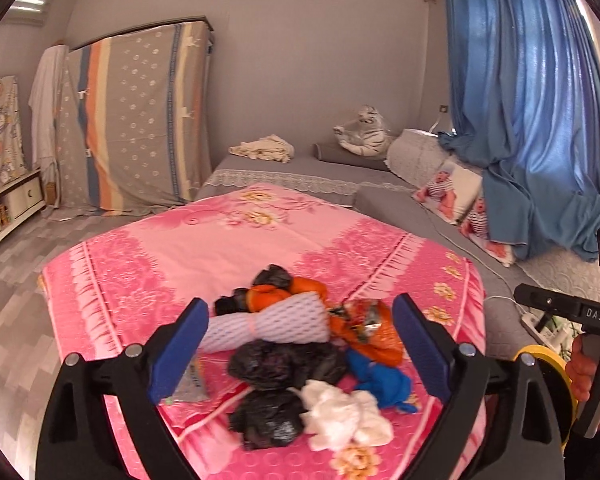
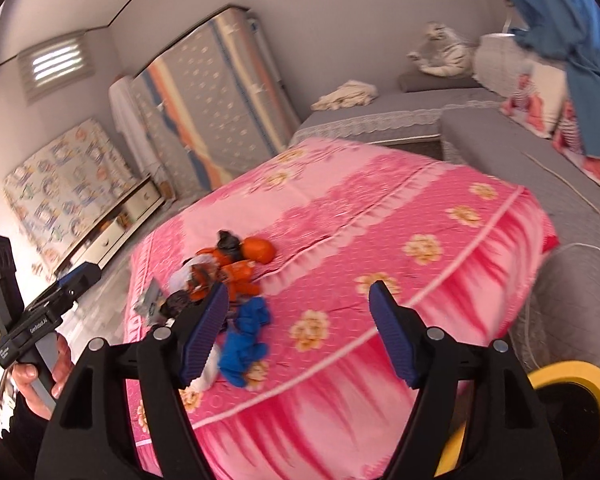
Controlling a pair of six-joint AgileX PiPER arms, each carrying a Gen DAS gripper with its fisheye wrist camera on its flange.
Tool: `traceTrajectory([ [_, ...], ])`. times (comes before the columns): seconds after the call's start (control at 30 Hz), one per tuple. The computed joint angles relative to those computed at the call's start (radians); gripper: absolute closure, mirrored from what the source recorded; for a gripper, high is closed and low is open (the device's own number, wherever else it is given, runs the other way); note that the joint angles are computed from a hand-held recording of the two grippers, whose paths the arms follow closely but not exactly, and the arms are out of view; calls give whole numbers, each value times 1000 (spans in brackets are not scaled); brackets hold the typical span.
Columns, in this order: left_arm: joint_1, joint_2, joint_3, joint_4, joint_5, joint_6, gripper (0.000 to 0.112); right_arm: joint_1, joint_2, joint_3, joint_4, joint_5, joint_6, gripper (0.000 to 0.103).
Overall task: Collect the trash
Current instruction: 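Move both tools back over the trash pile on the bed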
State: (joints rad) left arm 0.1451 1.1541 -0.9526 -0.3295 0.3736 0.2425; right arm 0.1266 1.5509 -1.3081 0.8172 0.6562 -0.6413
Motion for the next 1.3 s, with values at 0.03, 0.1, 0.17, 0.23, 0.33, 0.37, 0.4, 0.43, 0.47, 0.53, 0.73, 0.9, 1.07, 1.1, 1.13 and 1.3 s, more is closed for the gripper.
traceTrajectory([
  [0.03, 8, -5, 7, -3, -3, 5, 22, 19, 10, -10, -14, -1, 9, 34],
  [0.1, 37, -10, 16, -5, -4, 4, 21, 65, 34, -31, -43, -13, 30, 34],
  [0.17, 80, -14, 32, -70, 0, 64, 19, 105, 54, -47, -74, -23, 51, 34],
  [0.23, 118, -16, 53, -127, 2, 121, 19, 132, 69, -60, -93, -29, 63, 34],
  [0.33, 172, -6, 74, -203, 8, 207, 19, 168, 100, -86, -129, -32, 88, 33],
  [0.37, 179, -3, 80, -214, 6, 220, 19, 175, 111, -97, -138, -30, 95, 33],
  [0.4, 192, 3, 91, -236, 2, 246, 19, 186, 124, -109, -150, -28, 106, 33],
  [0.43, 207, 8, 101, -257, -1, 272, 19, 195, 137, -120, -163, -27, 117, 33],
  [0.47, 222, 12, 113, -277, -4, 297, 19, 199, 145, -126, -168, -25, 121, 33],
  [0.53, 241, 28, 126, -294, -11, 318, 19, 212, 164, -143, -183, -21, 135, 33],
  [0.73, 301, 90, 148, -391, -13, 417, 19, 242, 219, -191, -207, -20, 155, 33],
  [0.9, 320, 143, 149, -430, -25, 459, 19, 261, 255, -223, -210, -21, 156, 33],
  [1.07, 321, 187, 128, -427, -31, 457, 19, 285, 284, -255, -244, -28, 175, 33],
  [1.1, 317, 194, 126, -420, -35, 450, 19, 287, 288, -259, -249, -28, 178, 33],
  [1.13, 315, 202, 122, -419, -37, 450, 19, 289, 295, -265, -254, -28, 181, 33],
  [1.3, 287, 251, 95, -367, -56, 401, 19, 302, 329, -304, -300, -15, 214, 33],
])
